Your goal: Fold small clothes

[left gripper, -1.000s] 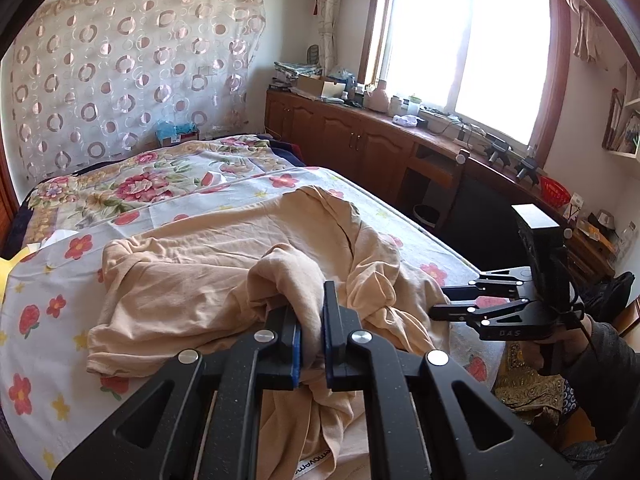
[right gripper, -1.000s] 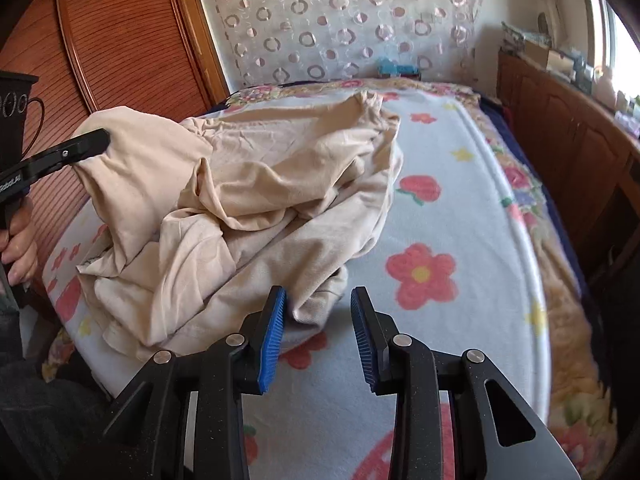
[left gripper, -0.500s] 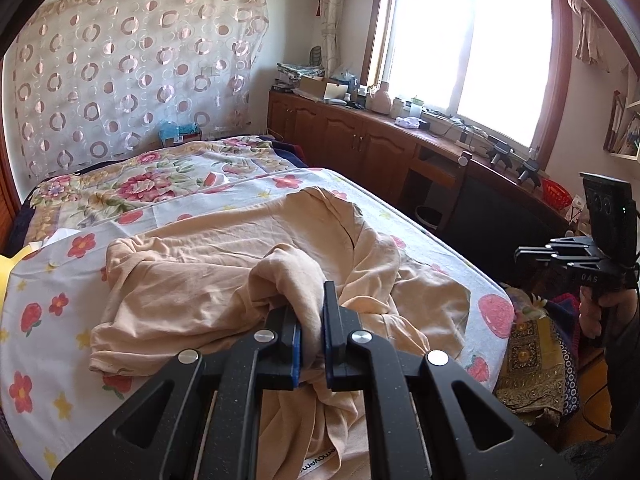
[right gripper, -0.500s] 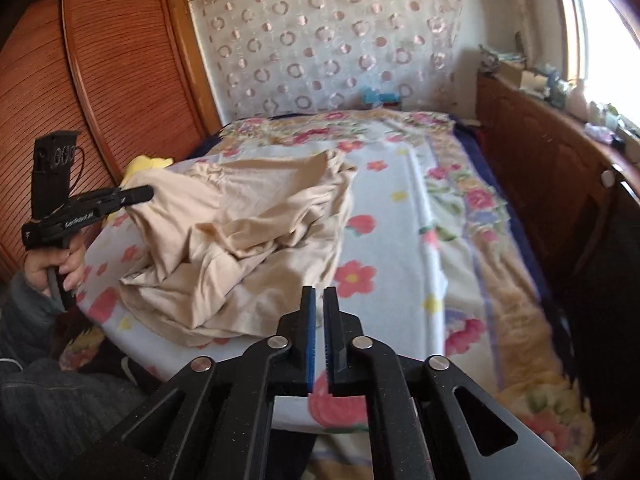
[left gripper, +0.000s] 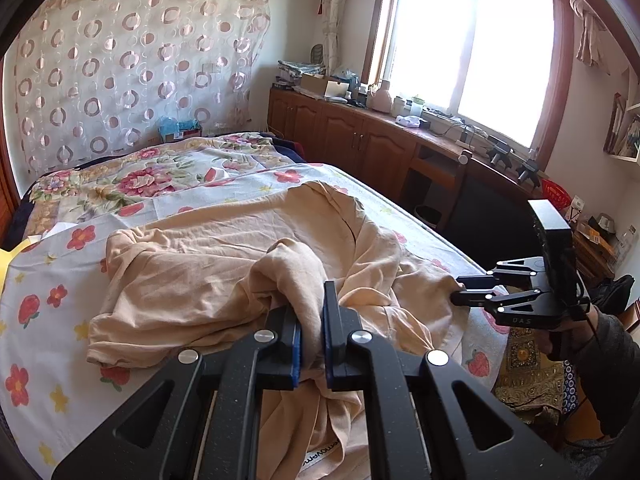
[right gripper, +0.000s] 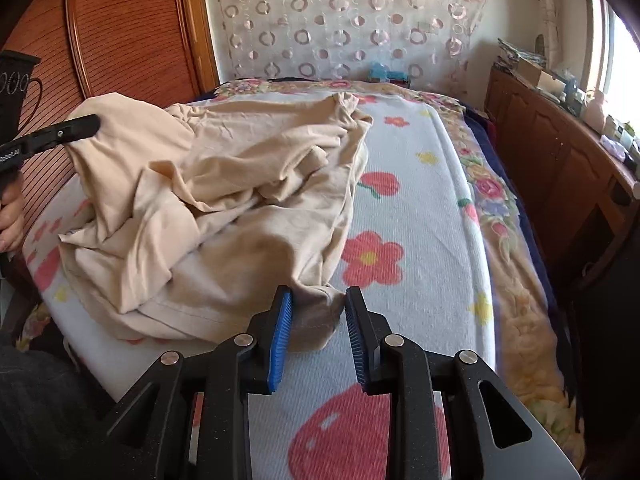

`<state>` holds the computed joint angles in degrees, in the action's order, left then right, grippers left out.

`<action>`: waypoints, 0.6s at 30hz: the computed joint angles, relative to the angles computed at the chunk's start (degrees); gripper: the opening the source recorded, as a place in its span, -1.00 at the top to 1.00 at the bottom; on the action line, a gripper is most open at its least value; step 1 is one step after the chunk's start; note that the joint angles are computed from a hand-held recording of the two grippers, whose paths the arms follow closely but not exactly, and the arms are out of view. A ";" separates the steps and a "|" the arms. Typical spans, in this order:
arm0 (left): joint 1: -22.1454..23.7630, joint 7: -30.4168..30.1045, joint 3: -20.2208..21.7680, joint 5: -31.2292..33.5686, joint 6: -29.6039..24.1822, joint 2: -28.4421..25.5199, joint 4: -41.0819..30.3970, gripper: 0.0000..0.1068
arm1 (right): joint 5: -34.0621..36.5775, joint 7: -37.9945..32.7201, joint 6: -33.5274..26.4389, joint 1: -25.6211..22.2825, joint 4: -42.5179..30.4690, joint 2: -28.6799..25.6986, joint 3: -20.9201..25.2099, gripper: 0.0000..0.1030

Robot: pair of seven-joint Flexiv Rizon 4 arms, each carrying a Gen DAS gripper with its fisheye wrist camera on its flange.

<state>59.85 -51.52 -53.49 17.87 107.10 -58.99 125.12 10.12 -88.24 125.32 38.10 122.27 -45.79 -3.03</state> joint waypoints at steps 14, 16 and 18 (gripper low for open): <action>1.05 0.22 -1.36 1.25 0.84 -1.39 0.48 0.84 | -5.99 2.73 7.86 -8.47 8.85 4.01 6.94 0.93; 0.96 0.10 -1.40 1.51 1.25 -1.30 0.75 0.84 | -3.24 1.84 7.11 -6.04 8.76 4.02 5.19 0.93; 1.21 -0.06 -1.52 1.75 1.33 -1.22 0.94 0.84 | 1.00 0.66 4.79 -2.04 7.62 4.04 2.31 0.79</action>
<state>61.06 -51.59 -55.02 19.62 108.43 -60.21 126.06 11.12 -87.58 130.11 36.06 129.89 -41.75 -0.72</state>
